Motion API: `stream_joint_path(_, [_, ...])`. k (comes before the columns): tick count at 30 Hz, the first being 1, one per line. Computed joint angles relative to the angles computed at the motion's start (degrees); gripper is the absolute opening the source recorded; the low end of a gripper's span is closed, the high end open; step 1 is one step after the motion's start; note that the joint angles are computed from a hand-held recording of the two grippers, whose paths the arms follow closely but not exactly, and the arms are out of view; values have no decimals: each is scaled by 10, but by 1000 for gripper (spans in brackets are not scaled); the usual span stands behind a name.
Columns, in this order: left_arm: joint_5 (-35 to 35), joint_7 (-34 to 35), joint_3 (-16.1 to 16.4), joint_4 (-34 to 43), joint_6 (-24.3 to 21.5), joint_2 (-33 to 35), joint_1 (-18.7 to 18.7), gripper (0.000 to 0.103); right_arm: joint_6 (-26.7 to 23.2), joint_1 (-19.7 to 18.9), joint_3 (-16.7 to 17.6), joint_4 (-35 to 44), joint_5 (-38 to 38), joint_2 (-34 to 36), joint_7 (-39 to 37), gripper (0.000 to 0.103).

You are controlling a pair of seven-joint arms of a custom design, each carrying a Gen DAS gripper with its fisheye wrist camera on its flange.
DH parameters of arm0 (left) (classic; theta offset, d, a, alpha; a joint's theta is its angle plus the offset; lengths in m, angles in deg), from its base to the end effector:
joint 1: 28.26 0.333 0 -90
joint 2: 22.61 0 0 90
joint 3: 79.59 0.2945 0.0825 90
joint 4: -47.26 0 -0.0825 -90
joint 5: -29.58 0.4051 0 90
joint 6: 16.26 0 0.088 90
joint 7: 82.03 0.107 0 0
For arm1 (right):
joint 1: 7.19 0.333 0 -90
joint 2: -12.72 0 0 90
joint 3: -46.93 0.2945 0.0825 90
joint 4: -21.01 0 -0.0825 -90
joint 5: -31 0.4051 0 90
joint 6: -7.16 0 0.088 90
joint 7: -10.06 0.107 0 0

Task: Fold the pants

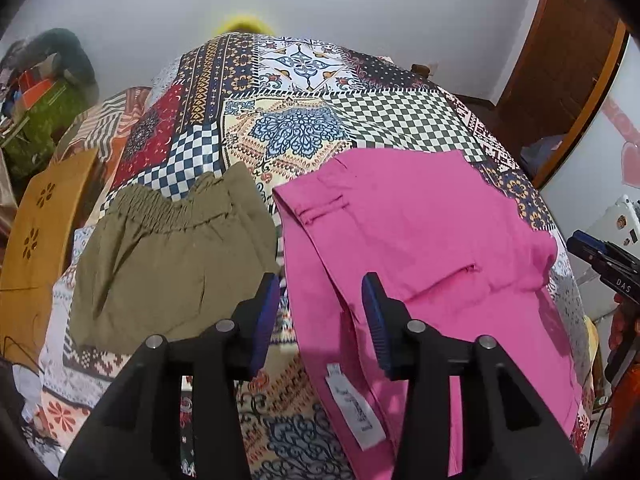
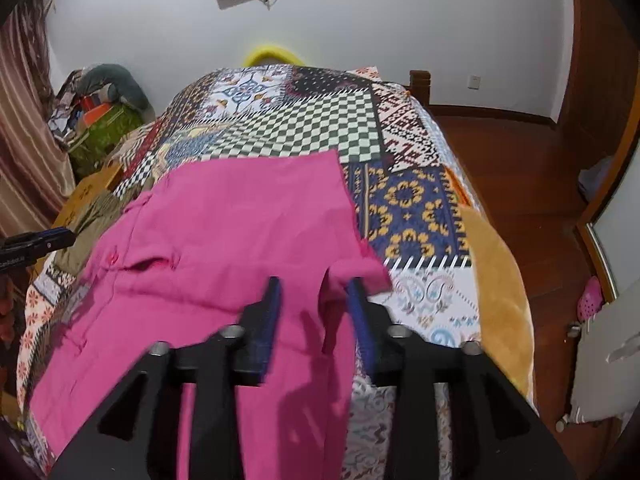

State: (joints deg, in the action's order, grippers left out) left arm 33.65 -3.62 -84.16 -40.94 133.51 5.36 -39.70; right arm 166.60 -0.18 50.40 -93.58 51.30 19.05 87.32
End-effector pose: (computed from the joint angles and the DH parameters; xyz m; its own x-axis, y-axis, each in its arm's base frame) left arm 0.7167 -0.1971 0.4103 -0.1319 -0.9876 0.0855 -0.8337 0.0639 -0.5484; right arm 0.6308 0.0998 0.4480 0.1711 -0.9704 -0.1705 -0.7811 -0.0281 -0.6238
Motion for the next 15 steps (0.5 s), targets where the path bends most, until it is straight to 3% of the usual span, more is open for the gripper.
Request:
stream_joint_path(7, [-10,26,-5,81,-34,64,2,43,4,-3,0,51,-48,51,30,40])
stream_joint_path(15, [-35,49,-12,170,-79,136,5,43,-29,-23,15,125,-77,121,44,40])
